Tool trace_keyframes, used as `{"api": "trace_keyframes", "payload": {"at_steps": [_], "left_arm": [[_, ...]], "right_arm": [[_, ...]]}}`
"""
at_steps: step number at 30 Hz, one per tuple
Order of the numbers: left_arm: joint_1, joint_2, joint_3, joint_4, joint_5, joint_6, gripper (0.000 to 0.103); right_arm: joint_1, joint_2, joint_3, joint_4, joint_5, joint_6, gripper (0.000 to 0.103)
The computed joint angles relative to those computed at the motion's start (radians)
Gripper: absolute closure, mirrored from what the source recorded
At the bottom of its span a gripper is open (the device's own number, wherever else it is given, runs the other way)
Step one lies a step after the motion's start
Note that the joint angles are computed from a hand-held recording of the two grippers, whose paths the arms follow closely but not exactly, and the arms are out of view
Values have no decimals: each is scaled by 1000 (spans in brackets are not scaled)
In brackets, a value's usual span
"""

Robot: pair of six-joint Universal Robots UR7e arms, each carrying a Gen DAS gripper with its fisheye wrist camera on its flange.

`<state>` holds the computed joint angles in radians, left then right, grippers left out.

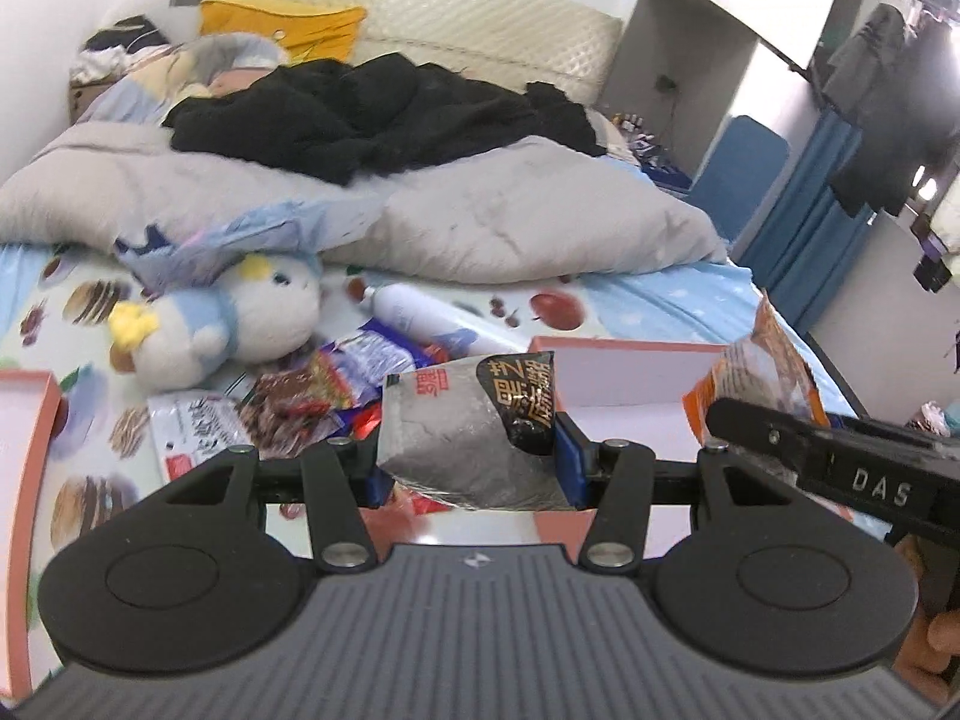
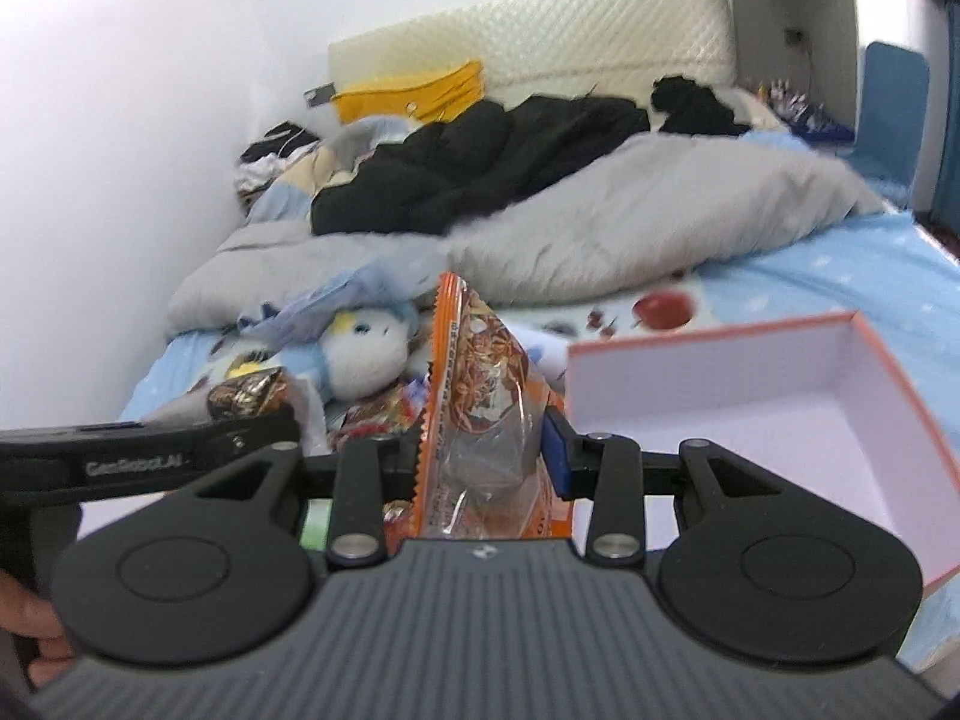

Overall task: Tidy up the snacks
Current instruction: 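Open the left tool over the pink box while the right tool drops its packet in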

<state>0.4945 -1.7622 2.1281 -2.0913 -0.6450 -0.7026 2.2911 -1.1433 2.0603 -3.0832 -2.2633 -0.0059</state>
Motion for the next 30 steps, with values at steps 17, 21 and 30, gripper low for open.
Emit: {"api": "trace_keyframes", "payload": {"at_steps": [17,21,30], "left_arm": [[29,264,-110,-244,-108,177,46],[64,340,-140,-299,-168,215,46],[153,514,-208,-331,-295,281,46]], "right_arm": [[-93,-90,39,-58,-49,-52,64],[-130,-119,60,-50,-61,-52,64],[-236,-130,83,-29,-64,-39,64]]}}
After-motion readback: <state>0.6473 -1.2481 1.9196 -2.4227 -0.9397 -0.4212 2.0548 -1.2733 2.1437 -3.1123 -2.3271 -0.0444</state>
